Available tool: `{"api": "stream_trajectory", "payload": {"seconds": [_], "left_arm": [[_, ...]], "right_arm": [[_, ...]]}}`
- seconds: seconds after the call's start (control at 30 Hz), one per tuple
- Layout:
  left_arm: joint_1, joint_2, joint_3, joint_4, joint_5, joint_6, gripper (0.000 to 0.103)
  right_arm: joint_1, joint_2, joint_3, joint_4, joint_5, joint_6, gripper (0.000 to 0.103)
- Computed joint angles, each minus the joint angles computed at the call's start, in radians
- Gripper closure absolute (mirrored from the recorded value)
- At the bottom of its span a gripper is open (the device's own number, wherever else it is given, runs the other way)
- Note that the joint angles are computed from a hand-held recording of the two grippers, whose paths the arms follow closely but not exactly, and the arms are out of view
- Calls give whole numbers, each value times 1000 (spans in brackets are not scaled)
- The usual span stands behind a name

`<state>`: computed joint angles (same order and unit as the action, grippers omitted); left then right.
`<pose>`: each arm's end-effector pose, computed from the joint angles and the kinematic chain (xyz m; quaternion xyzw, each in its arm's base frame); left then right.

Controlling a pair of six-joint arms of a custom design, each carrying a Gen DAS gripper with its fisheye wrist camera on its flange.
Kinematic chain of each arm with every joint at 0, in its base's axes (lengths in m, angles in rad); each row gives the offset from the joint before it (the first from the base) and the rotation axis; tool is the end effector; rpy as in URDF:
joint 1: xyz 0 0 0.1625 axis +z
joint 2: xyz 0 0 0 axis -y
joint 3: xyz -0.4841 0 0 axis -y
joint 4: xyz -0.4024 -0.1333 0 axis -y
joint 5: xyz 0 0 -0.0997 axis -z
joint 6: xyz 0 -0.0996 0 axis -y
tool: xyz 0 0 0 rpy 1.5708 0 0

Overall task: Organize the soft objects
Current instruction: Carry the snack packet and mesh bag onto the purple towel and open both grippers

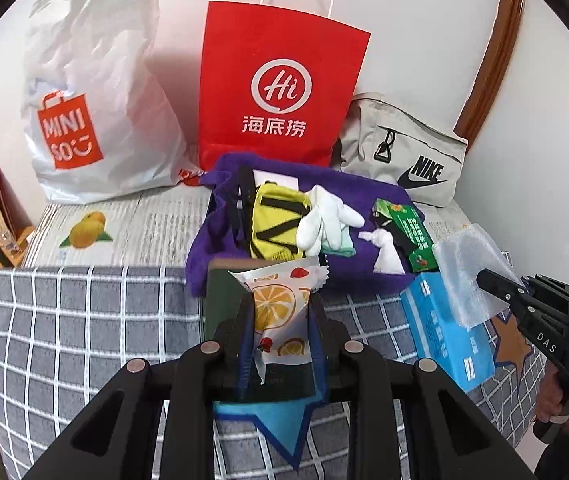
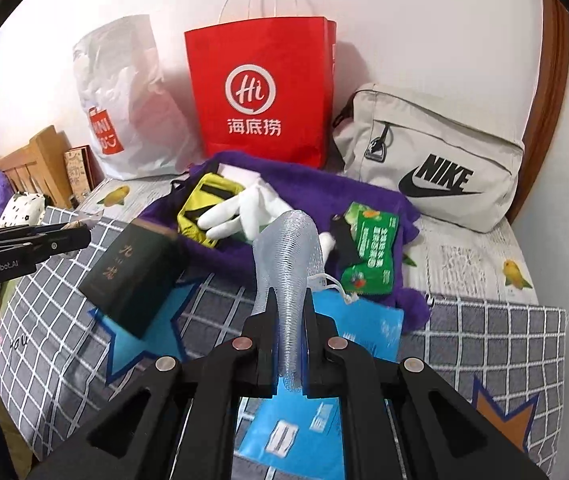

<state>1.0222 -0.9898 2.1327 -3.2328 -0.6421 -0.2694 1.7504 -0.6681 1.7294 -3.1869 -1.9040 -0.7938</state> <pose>-0.1044 -0.5794 0.1987 0.0064 0.8718 -0.3827 0.3059 0.2260 -0.6812 0.0836 0.4035 -0.8596 0.2092 0.2337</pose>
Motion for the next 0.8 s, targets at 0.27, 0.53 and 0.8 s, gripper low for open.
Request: {"api": "stream_trajectory", "payload": {"seconds": [0.27,0.53,0.8], "left_arm": [[27,24,-78,33,-20,56,79],[51,51,-156,66,-31,103,79],[86,72,-218,99,-50,114,79]], "right_arm": [[5,38,-82,36,-9,2,95],[3,77,-163,68,-7,7,95],[-2,119,-244,112,-16,30,95]]}}
